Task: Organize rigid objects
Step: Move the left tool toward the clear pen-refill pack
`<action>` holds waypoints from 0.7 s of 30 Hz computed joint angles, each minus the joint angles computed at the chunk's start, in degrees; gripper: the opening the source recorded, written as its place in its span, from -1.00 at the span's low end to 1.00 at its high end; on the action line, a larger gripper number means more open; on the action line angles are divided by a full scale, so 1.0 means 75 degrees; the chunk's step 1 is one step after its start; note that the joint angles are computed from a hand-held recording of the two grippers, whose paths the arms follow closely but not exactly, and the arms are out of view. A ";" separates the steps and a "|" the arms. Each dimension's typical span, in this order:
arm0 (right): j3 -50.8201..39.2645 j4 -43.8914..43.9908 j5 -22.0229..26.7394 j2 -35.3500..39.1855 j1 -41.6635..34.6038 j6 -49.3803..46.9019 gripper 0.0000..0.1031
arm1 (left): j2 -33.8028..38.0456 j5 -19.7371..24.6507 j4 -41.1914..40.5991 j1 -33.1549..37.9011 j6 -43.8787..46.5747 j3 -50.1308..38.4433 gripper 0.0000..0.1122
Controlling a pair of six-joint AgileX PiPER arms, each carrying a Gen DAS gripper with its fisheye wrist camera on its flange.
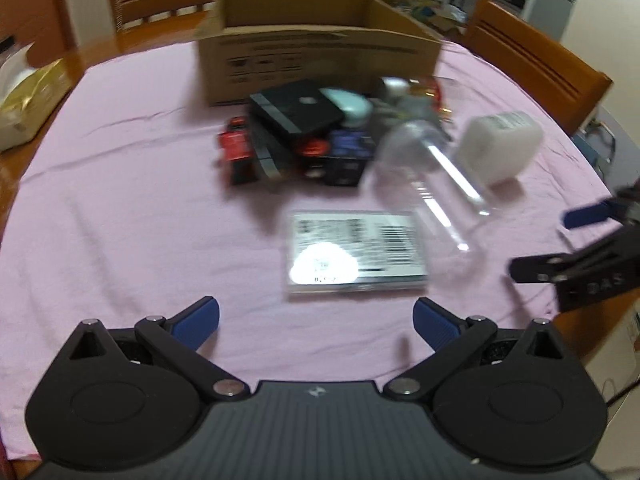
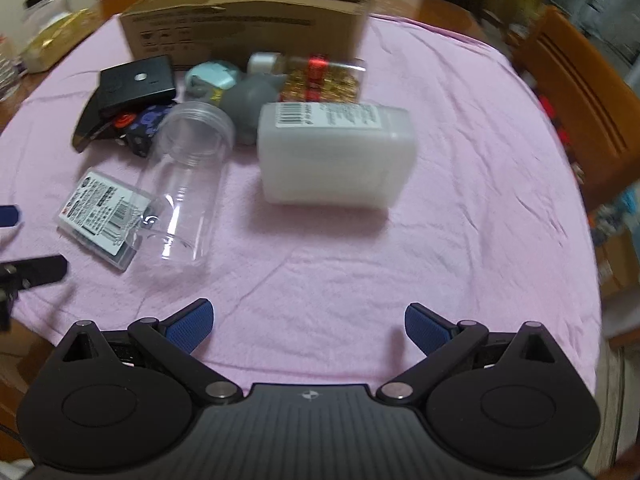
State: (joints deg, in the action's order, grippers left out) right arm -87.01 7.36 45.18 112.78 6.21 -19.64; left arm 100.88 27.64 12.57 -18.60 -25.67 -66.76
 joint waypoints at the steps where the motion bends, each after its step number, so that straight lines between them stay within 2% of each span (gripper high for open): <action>1: -0.0098 0.0182 0.0048 0.0115 -0.0083 -0.0343 1.00 | 0.0122 0.0093 0.0321 -0.0177 -0.0363 -0.0135 0.82; 6: -0.0388 0.1087 0.0205 0.0429 -0.0494 -0.1908 1.00 | 0.0753 0.0589 0.1702 -0.0814 -0.1997 -0.0750 0.82; 8: -0.0485 0.1314 0.0293 0.0511 -0.0593 -0.2418 1.00 | 0.0843 0.0524 0.2035 -0.0883 -0.2366 -0.0806 0.82; 11: -0.0615 0.1450 0.0428 0.0589 -0.0660 -0.2760 1.00 | 0.1025 0.0560 0.2131 -0.0870 -0.2621 -0.1031 0.83; 21: -0.0001 0.2074 -0.0089 0.0317 -0.0856 -0.3500 1.00 | 0.1238 0.0445 0.2146 -0.0610 -0.2409 -0.1275 0.82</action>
